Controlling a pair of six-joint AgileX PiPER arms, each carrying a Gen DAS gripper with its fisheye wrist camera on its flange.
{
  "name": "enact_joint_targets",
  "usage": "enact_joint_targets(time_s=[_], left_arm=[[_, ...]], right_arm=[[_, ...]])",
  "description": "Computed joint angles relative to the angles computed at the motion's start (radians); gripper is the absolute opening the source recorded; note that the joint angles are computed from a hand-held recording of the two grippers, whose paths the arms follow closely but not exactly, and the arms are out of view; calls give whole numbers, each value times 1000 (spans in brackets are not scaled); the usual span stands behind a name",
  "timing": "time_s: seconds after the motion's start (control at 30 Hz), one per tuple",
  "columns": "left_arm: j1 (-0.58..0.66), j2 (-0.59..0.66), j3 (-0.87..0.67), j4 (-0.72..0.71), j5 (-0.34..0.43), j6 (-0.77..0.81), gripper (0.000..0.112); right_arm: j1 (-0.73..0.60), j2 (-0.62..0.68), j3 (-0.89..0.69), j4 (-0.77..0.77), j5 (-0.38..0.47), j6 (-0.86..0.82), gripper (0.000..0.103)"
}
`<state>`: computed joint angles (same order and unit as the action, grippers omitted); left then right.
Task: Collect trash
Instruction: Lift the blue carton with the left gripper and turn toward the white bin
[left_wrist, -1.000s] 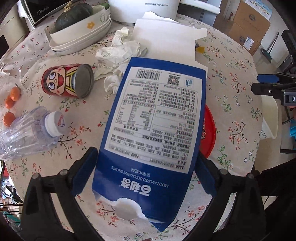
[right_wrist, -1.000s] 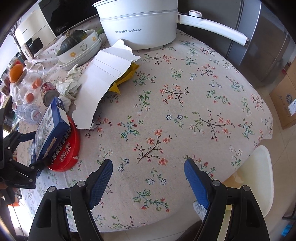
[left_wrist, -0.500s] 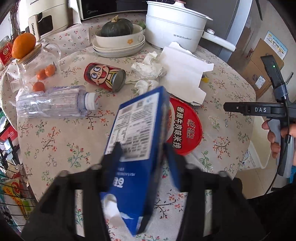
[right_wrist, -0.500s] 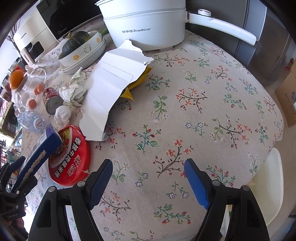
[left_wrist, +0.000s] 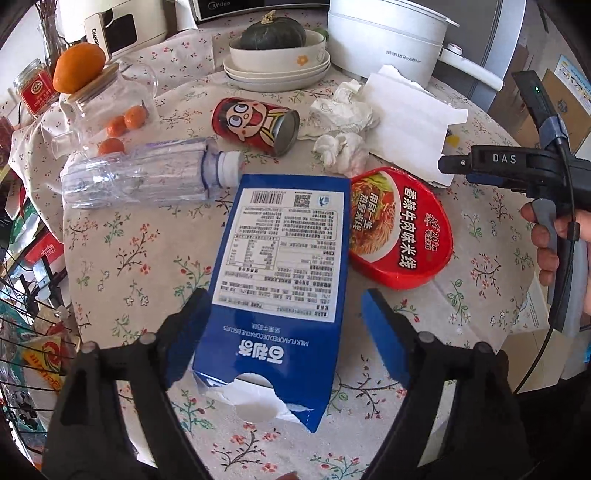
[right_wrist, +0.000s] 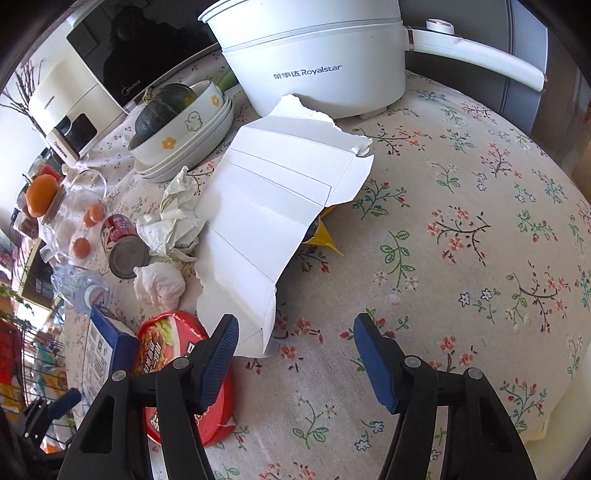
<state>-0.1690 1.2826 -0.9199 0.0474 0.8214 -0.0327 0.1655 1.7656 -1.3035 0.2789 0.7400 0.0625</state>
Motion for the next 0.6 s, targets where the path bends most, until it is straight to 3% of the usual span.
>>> enact_joint_targets(time_s=[0.1, 0.3, 0.4, 0.43, 0.6], left_arm=[[35, 31, -19, -45, 9, 72, 91], [2, 136, -37, 56, 5, 24, 92], [22, 144, -38, 33, -13, 39, 93], [34, 145, -40, 13, -14, 54, 93], [75, 142, -47, -49, -8, 96, 92]], right_arm=[[17, 20, -5, -19, -22, 27, 61], [48, 36, -17, -71, -54, 67, 53], [50, 52, -32, -52, -49, 39, 24], [39, 52, -30, -10, -45, -3, 10], [39, -1, -23, -6, -35, -23, 3]])
